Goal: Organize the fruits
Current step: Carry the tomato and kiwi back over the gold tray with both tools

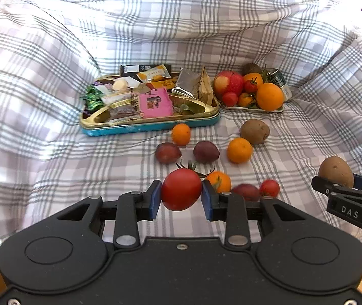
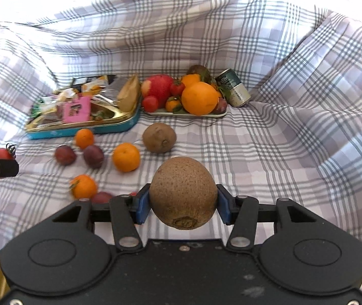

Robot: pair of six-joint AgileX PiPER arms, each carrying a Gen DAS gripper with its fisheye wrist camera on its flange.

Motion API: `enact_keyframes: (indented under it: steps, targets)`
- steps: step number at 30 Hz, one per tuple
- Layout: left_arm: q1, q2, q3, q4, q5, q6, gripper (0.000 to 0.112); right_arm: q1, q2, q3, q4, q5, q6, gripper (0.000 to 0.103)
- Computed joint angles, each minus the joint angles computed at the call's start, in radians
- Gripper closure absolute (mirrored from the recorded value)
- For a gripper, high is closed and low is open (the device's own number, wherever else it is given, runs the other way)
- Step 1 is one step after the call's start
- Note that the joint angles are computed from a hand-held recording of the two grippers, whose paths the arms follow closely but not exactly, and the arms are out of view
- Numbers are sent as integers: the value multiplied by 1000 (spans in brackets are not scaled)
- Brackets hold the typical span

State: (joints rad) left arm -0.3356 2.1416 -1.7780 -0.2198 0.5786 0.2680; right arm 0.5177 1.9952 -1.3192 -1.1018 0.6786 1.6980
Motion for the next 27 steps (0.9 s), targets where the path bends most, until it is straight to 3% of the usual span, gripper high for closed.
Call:
enact_keyframes:
  steps: [7,15,23,27]
  targets:
    - [9,-182,303,-42,-111,47,70,153,-111,156,-62,64,153,50]
    - [-17,-324,574,2,-221,-19,70,329,-183,273,-68,125,264,50]
    - [-50,-424,746,92,-267,-152,70,498,-236,363,-43,209,378,50]
    - [-50,-418,773,63,-262,-148,70,511,-233,366,-16,190,392,50]
